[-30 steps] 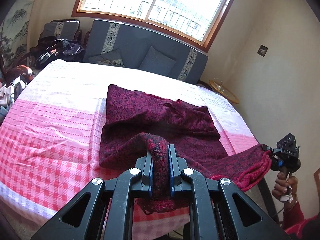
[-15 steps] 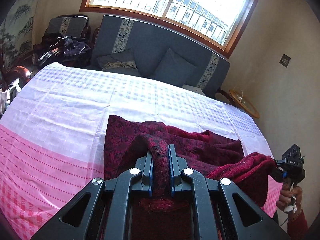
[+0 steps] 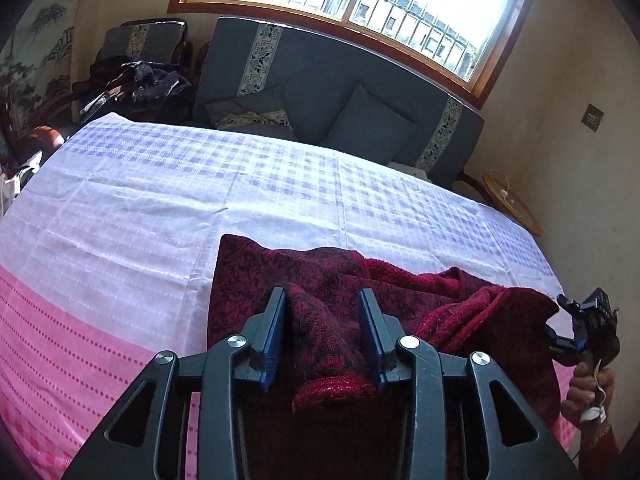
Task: Fold small clothes
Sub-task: 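Lay the hem over the collar with both grippers and release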
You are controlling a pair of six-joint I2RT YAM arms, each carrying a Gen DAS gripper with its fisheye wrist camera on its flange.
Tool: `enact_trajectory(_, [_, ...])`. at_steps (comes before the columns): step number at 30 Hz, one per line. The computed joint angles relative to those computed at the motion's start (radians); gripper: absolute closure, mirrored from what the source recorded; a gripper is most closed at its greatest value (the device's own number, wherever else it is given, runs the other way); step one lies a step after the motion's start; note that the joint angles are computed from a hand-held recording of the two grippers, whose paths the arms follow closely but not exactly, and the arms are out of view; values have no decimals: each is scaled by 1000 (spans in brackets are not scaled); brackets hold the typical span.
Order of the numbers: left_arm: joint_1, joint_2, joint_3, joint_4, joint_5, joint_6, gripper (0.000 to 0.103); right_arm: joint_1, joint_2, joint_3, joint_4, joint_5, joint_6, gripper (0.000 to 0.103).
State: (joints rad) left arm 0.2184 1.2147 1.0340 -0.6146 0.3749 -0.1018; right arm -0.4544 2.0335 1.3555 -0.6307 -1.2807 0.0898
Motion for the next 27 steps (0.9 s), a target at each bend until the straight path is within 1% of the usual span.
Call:
enact_trajectory(1, [5,-19,-13,26,-17,-20,29,-13,-17,-39,113,-28,84,35])
enact_trajectory(2, [16,-44,-30,61,-29,-46,22,-26,-31,-72,217,-46,160,32])
enact_trajectory(3, [36,-74,-50,100,-14,-73,17,-37,-38,-91,280,-58,206,31])
enact_trajectory(5, [84,-110,-71,149,51,-105,11,-60,-34,-95,300,-76,221,31])
enact_trajectory(6, [97,-118,-68,149,57,-108,8,-71,-30,-95,276,-90,197,31])
enact_trajectory(7, [107,-120,-61,143,57,-100,8,-79,-31,-92,226,-100,150,31])
enact_trajectory(9, [113,-122,-54,121,44,-59,8,-91,-27,-61,13,-85,-70,31])
enact_trajectory(10, [111,-125,-56,107,22,-30,8,-94,-37,-58,-70,-60,-170,31])
enact_trajectory(11, [109,-125,-57,85,-7,3,8,-95,-62,-78,-96,-27,-226,31])
enact_trajectory(12, [110,-125,-63,65,-28,36,8,-95,-93,-108,-102,5,-263,31])
enact_trajectory(14, [133,-133,-90,38,-36,93,8,-104,-147,-161,-114,66,-343,31])
enact_trajectory(17, [188,-151,-142,9,-9,162,8,-102,-235,-238,-58,184,-379,31])
enact_trajectory(19, [221,-139,-155,-33,22,214,8,-94,-251,-248,-57,227,-402,32])
enact_trajectory(20, [229,-141,-173,-45,32,235,8,-87,-251,-248,-49,240,-393,32])
enact_trajectory(23, [228,-127,-195,-65,18,258,8,-56,-239,-234,-9,267,-345,34])
enact_trajectory(24, [233,-116,-197,-67,28,261,8,-41,-232,-228,14,282,-319,37])
enact_trajectory(25, [238,-105,-199,-70,44,260,9,-27,-219,-215,23,288,-307,46])
enact_trajectory(26, [240,-94,-199,-75,58,261,10,-9,-202,-195,25,300,-295,58])
enact_trajectory(27, [238,-87,-201,-78,63,260,19,6,-190,-182,32,329,-280,74])
